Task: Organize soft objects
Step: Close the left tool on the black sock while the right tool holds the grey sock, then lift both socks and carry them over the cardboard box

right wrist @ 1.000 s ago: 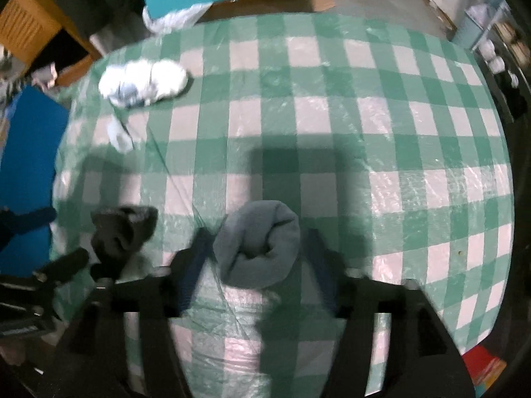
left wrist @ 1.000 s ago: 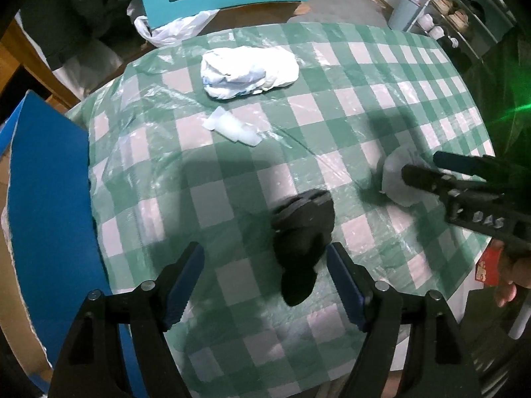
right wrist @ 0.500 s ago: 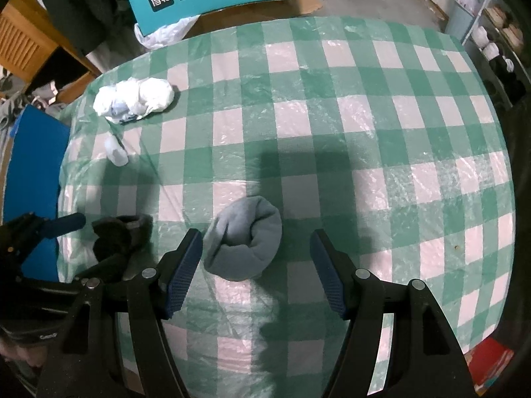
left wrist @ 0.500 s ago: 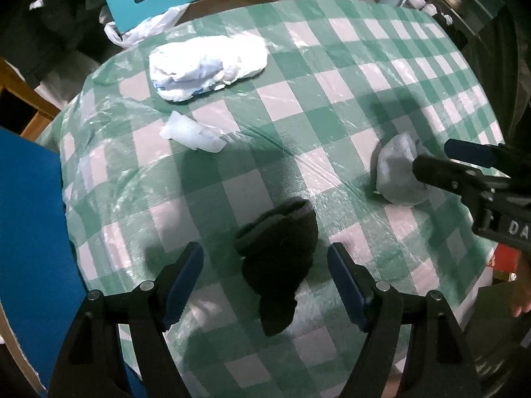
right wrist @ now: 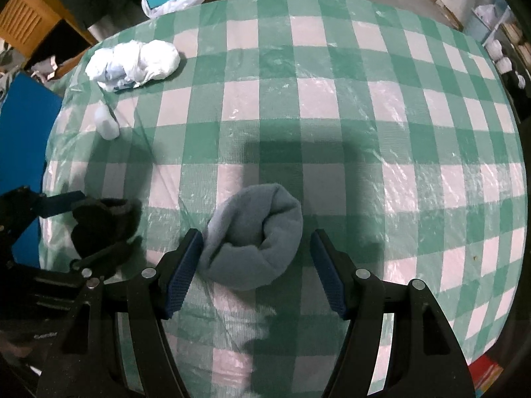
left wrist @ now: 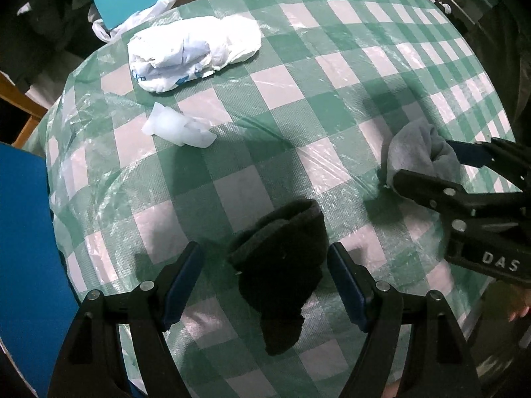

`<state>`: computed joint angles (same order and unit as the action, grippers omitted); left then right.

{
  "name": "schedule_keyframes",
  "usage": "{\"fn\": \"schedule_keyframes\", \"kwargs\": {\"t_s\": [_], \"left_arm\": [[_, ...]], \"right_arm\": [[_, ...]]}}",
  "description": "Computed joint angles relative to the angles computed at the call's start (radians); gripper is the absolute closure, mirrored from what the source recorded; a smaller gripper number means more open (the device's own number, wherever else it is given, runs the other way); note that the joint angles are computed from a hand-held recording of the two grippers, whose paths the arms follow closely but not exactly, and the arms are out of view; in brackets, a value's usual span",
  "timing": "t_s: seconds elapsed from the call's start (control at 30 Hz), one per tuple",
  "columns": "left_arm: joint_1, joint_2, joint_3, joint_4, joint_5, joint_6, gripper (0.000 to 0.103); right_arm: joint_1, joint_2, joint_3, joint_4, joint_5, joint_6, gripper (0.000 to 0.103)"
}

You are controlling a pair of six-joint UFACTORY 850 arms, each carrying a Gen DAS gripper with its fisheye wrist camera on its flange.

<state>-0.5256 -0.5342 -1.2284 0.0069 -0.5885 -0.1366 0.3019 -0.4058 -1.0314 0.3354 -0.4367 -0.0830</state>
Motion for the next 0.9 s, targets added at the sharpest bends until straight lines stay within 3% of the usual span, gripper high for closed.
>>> {"fn": "schedule_keyframes", "kwargs": {"t_s": [0.17,0.27,0.33,0.57,0.9], "left_arm": [[-0.007,0.009,0.011,0.048,0.008,-0.006,0.049],[-0.004,0.014,0.016,0.019,0.004,0.025,0.056],[-0.004,0.022,0.024,0.017,0.004,0.029,0.058],[0.009,0.092,0.078,0.013,0.027,0.038,0.060],[0.014,0.164,0.119,0.014,0.045,0.016,0.060]], "right_arm": [[0.021,-0.019,-0.020,-0.085,-0.005,0.059,0.037],[0.032,-0.030,-0.035,-0.126,-0.030,0.096,0.039],[0.037,-0.034,-0.040,-0.105,-0.034,0.083,0.059],[0.050,-0.013,-0.047,-0.122,-0.035,0.110,0.065],[0.082,0.045,-0.056,-0.127,-0.025,0.115,0.066]]}}
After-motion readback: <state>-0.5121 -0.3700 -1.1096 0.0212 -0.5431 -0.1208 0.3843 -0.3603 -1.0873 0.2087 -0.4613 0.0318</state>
